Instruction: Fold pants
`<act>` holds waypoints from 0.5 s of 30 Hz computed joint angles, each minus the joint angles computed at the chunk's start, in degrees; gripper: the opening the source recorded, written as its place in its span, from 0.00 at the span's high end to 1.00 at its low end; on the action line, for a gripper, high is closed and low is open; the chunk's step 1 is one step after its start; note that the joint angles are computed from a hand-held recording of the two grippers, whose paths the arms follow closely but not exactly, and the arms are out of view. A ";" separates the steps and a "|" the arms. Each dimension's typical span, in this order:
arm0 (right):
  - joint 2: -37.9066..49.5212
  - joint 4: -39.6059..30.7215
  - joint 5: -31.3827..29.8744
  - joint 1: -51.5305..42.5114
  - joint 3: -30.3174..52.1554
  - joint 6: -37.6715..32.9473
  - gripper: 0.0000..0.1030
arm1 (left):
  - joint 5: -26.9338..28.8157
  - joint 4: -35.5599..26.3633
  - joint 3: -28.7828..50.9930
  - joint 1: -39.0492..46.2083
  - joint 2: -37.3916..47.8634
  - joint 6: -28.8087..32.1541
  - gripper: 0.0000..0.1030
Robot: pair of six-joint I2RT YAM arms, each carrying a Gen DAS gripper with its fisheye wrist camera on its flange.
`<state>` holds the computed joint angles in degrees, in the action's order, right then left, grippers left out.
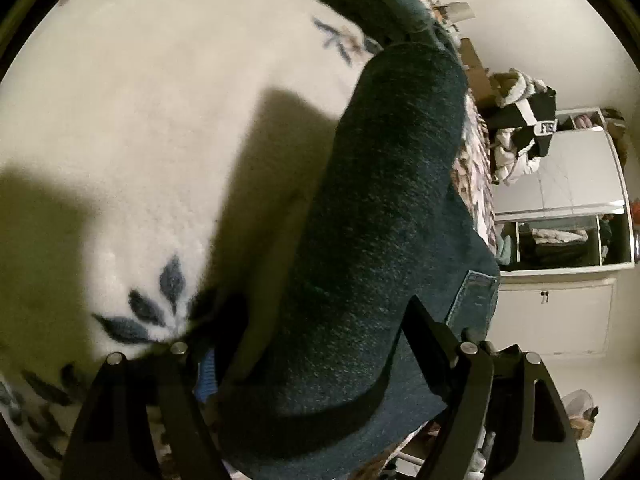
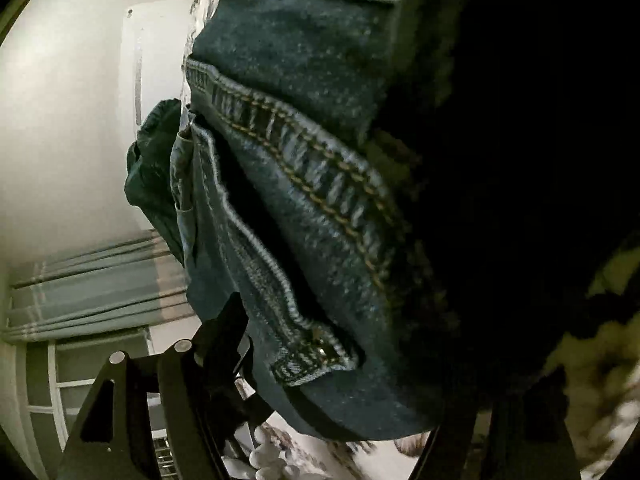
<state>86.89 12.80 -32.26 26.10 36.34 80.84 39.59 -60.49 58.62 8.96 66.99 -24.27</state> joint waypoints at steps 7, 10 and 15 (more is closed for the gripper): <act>-10.24 -23.29 6.47 1.37 8.67 -7.53 0.68 | -1.18 -3.02 6.72 -3.28 -4.09 -0.85 0.75; -12.52 -32.55 6.64 -0.11 15.87 -11.50 0.70 | -0.55 -5.54 11.08 -2.86 -5.02 -1.91 0.76; -13.28 -39.31 6.04 -0.26 24.93 -12.96 0.70 | 1.28 -8.41 20.62 -1.54 -3.38 -5.46 0.76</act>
